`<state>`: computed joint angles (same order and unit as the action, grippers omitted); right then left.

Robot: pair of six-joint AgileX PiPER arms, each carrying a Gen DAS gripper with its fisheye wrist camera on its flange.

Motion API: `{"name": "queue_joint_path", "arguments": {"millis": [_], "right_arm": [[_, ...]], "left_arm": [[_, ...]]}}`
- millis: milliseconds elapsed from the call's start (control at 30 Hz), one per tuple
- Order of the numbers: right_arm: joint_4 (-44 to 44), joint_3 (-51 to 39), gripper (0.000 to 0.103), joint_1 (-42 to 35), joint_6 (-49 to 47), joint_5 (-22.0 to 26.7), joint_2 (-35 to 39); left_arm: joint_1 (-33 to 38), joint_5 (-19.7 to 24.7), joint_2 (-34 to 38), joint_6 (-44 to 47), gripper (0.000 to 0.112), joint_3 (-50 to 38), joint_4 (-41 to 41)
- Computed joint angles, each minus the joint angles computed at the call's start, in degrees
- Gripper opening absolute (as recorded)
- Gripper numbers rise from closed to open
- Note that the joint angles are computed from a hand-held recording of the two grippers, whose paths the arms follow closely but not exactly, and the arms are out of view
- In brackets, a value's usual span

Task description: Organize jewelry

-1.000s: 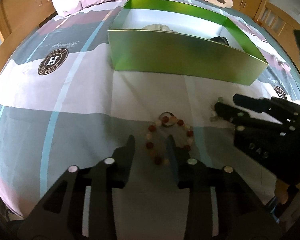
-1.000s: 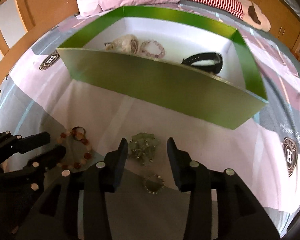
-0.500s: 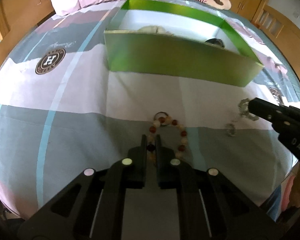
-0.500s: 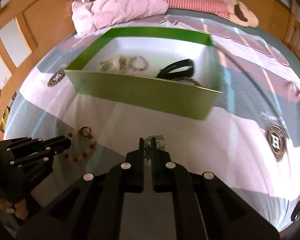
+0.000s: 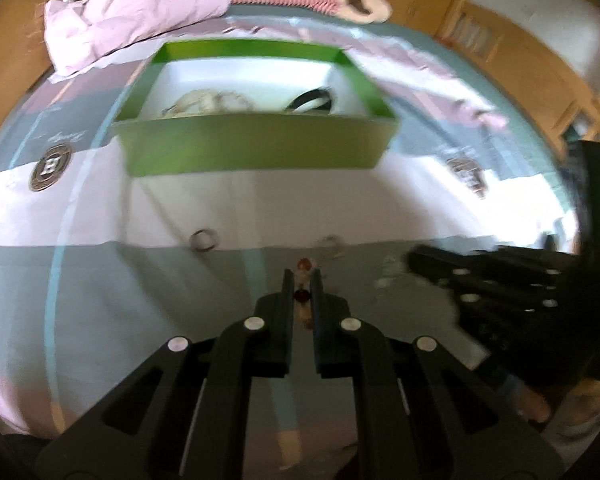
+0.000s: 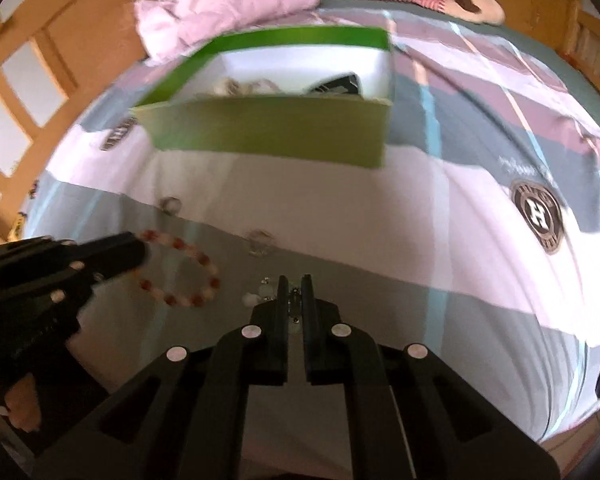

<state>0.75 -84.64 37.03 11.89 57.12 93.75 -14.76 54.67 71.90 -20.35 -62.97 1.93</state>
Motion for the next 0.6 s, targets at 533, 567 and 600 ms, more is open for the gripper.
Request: {"name": "queue_joint_path", "arguments": {"millis": [533, 567, 600], "right_arm": [[-3.98, 4.19, 0.021, -2.54, 2.33, -0.37, -1.54], [-3.96, 4.13, 0.021, -2.25, 2.29, -0.33, -1.43], [-3.74, 4.13, 0.021, -1.93, 2.18, -0.42, -1.29]], "left_arm": [[3.20, -1.65, 0.43, -0.88, 0.029, 4.40, 1.79], [2.89, -1.72, 0.52, -1.46, 0.029, 4.33, 2.34], [2.58, -1.85, 0.42, -2.10, 0.030, 4.41, 2.89]]}}
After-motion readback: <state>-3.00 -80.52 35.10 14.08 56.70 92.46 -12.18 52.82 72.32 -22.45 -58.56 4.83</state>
